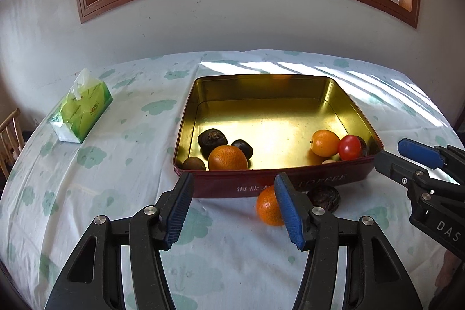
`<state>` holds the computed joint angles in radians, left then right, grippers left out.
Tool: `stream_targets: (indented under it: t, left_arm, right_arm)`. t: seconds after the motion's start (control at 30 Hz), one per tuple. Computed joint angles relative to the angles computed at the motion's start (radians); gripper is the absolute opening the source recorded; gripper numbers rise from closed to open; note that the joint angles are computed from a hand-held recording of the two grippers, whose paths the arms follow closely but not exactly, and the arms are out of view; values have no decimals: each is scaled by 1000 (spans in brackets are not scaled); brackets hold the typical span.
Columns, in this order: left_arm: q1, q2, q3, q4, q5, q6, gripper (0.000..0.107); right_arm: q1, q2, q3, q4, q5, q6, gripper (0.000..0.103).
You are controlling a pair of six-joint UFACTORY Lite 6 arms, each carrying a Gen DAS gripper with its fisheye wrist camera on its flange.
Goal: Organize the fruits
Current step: 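Pull both open tools back from the tin toward the remaining fruit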
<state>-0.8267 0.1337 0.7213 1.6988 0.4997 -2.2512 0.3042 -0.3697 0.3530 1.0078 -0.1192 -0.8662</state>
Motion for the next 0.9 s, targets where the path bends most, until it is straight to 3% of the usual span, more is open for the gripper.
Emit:
stream_targets:
  t: [0.13, 0.2, 0.37, 0.6, 0.9]
  left_arm:
    - [-53, -43, -90, -16, 27, -44, 59]
    - [-77, -44, -125, -24, 45, -64, 59]
    - [-107, -63, -209, -7, 52, -158, 59]
    - [-81, -84, -285, 42, 54, -248, 59]
    - [9, -79, -323, 169, 26, -347, 59]
  right_arm:
    - [29, -87, -93, 244, -8, -238, 45]
    - [54, -98, -132, 275, -25, -258, 45]
    - [134, -56, -186, 136, -69, -60, 45]
    - [259, 126, -136, -83, -146, 235, 45]
    - [308, 365, 23, -164, -225, 331, 45]
